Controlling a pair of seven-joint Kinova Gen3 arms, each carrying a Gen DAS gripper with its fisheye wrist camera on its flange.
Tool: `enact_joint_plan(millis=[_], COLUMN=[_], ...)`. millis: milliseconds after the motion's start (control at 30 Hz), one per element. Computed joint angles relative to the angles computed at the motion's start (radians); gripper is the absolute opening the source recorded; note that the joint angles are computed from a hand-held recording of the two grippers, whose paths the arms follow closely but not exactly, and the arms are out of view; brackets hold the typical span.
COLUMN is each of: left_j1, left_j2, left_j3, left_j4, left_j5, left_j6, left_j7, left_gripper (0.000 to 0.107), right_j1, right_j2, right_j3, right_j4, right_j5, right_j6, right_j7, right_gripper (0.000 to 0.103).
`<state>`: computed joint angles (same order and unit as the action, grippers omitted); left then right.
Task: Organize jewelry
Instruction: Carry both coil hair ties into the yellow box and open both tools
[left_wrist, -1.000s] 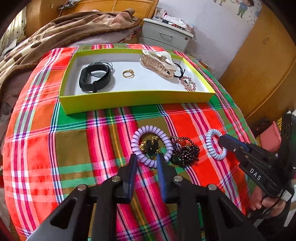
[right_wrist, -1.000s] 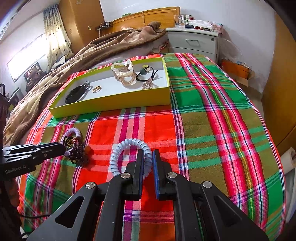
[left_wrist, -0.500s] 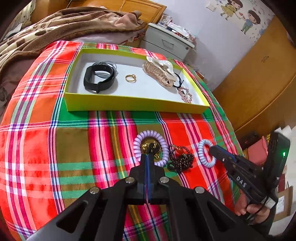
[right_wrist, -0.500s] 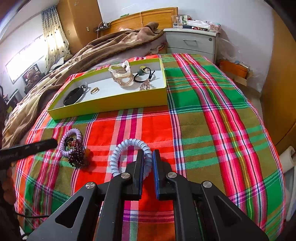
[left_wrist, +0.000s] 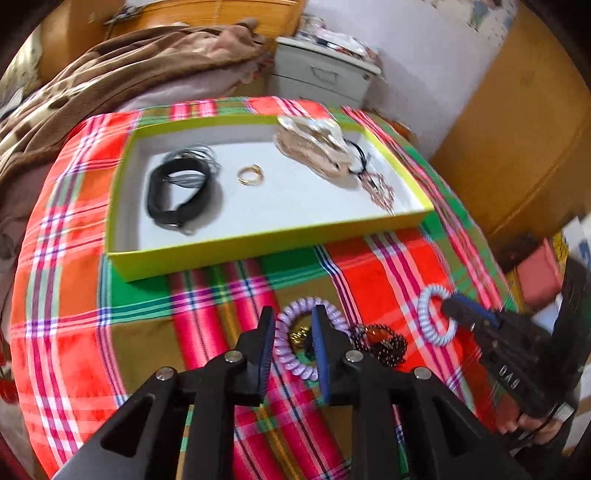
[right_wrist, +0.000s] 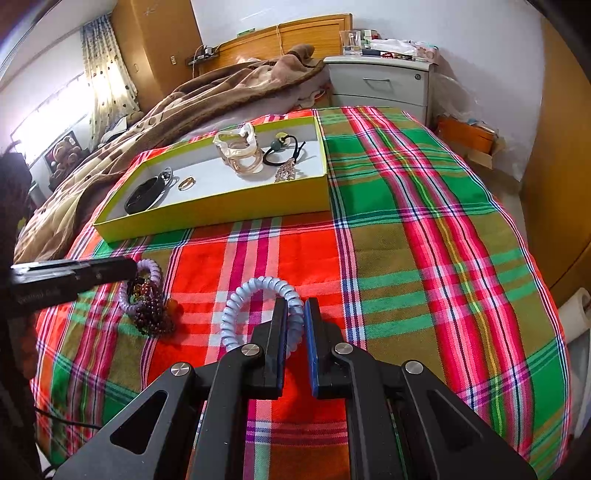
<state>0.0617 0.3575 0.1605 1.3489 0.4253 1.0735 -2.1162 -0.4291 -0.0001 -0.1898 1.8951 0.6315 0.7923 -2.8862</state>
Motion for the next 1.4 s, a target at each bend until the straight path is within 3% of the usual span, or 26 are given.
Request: enact_joint_plan(millis=[167, 400, 600, 700, 933, 1400], left_j1=[0.055, 0.127, 0.127, 0.114, 0.048, -0.015], left_j2=[0.011, -0.012, 0.017, 0.014, 0.02, -0.034], left_j3=[-0.021, -0.013, -0.006, 0.003, 0.014, 0.005], left_j4=[-0.024, -0.001, -0.038, -0.032, -0.03, -0.012], left_j5=[-0.095, -0.248, -0.242, -0.215, -0.096, 0.021], left_j6=[-0.012, -0.064, -0.052, -0.048, -0.018, -0.002], left_j7=[0.063, 0.008, -0.015, -0.032, -0.058, -0.099], left_gripper=[0.025, 0.026, 0.024, 0.011, 0.01, 0.01], right_j1=[0.002, 0.01, 0.013, 0.012, 0.007, -0.002], right_j2=[-0.001, -0.002, 0.002, 0.002, -0.007, -0.035], right_j3=[0.001, 0.005, 0.007, 0.007, 0.0, -0.03], right_j4=[0.001, 0.003, 0.0, -0.001, 0.0, -0.028], right_j5=[-0.003, -0.009, -0.015, -0.013, 0.01, 0.061], right_j6=[-0.006, -0.024, -0.031, -0.027, -0.009, 0.053], right_j7=[0.005, 0.016, 0.027, 0.024, -0.005, -0.042], right_gripper=[0.01, 0.01, 0.01, 0.01, 0.01, 0.01])
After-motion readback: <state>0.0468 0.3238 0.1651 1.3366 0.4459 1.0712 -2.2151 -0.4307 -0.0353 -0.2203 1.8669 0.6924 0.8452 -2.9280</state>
